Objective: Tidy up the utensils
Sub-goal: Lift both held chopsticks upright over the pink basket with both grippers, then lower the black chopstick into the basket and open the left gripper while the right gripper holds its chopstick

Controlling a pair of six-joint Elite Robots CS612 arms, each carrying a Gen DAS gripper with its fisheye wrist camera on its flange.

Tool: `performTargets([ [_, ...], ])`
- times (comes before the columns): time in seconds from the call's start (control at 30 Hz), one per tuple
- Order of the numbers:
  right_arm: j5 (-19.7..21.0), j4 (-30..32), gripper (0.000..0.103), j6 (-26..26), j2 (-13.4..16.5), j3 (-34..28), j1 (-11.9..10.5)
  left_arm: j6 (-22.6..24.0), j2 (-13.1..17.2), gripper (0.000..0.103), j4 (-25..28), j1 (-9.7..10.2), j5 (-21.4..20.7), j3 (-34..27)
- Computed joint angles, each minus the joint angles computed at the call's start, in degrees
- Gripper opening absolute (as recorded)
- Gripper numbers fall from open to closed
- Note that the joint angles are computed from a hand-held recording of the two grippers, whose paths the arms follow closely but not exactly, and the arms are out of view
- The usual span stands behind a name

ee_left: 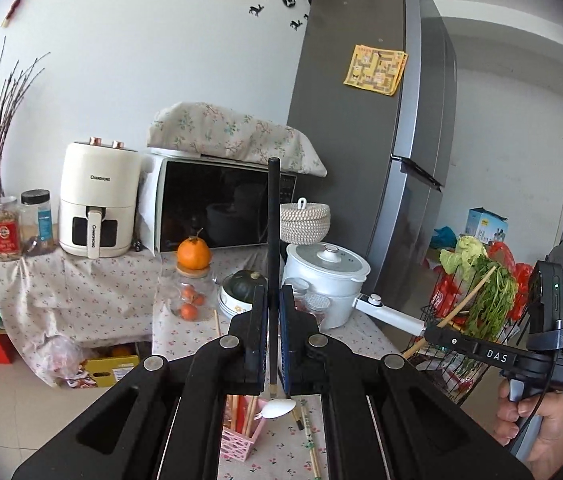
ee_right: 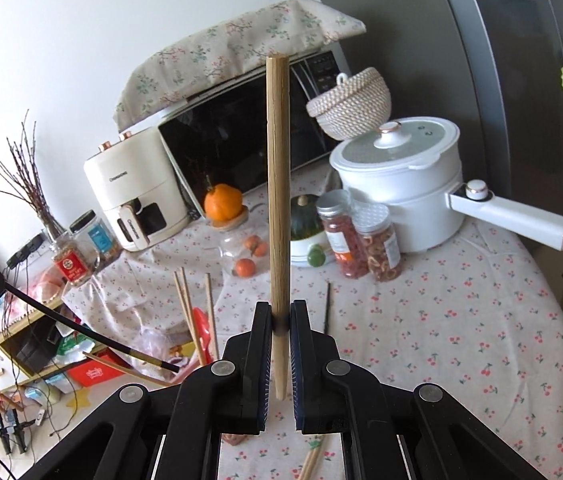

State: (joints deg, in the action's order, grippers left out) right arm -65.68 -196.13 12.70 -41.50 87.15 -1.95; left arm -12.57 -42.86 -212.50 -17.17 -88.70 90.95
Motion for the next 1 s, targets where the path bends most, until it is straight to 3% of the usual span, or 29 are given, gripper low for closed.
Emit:
performTargets([
  [0.2,1.1,1.3,0.005,0.6,1.6,-2.7,1.5,1.3,1.1,0.005,1.8,0.22,3.3,-1.0],
  [0.77,1.8,1.2,0.005,1.0,3.4,-5.2,2.9,3.7,4.7,0.005,22.4,0.41,1.6,-8.1],
  [1.0,1.8,3.2,0.005,-0.4,3.7,-6.0,3.3,2.2,5.8,0.008,25.5,0.63,1.8,-9.9],
])
